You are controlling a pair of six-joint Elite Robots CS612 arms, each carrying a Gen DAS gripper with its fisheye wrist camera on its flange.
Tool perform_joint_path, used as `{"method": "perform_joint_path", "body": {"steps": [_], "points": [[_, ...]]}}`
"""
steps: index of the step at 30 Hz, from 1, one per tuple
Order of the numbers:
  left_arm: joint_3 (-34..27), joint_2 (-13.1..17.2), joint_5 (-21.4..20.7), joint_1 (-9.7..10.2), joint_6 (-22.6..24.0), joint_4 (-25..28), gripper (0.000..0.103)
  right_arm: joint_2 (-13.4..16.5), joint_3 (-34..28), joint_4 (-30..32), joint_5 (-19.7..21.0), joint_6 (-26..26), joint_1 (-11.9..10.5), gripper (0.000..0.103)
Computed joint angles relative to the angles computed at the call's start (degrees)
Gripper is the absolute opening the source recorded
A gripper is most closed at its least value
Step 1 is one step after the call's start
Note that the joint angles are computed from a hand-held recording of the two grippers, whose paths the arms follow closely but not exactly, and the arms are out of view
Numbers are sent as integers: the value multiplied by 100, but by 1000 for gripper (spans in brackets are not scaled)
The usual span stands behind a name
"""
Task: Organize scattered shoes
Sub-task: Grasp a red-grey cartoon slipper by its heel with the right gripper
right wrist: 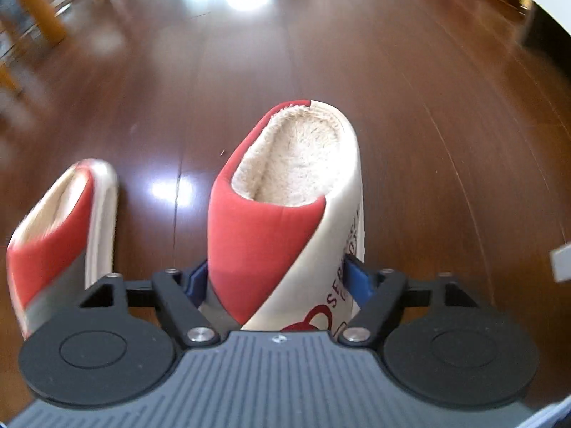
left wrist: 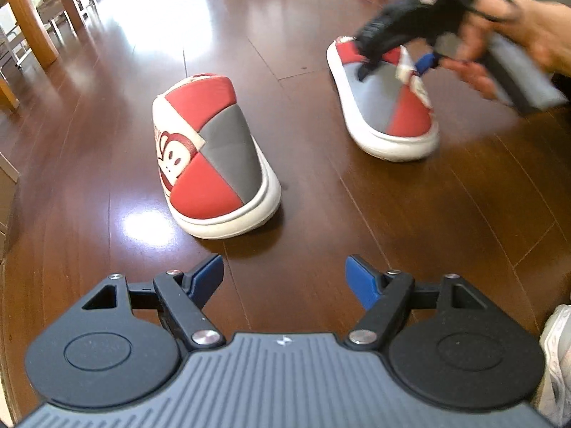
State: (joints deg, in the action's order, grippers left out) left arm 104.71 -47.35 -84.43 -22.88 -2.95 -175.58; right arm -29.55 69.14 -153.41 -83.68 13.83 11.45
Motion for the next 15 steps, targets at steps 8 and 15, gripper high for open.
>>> {"method": "perform_joint_path", "body": {"steps": [8,15], "points": [[274,-159,-191,-246,175,-35,76,-1209,2303,-923,285,-1222,-339,70],[393,-269,-332,-528,391,-56,77,-1541,3172,-1487,257,-1804,-481,76]]}}
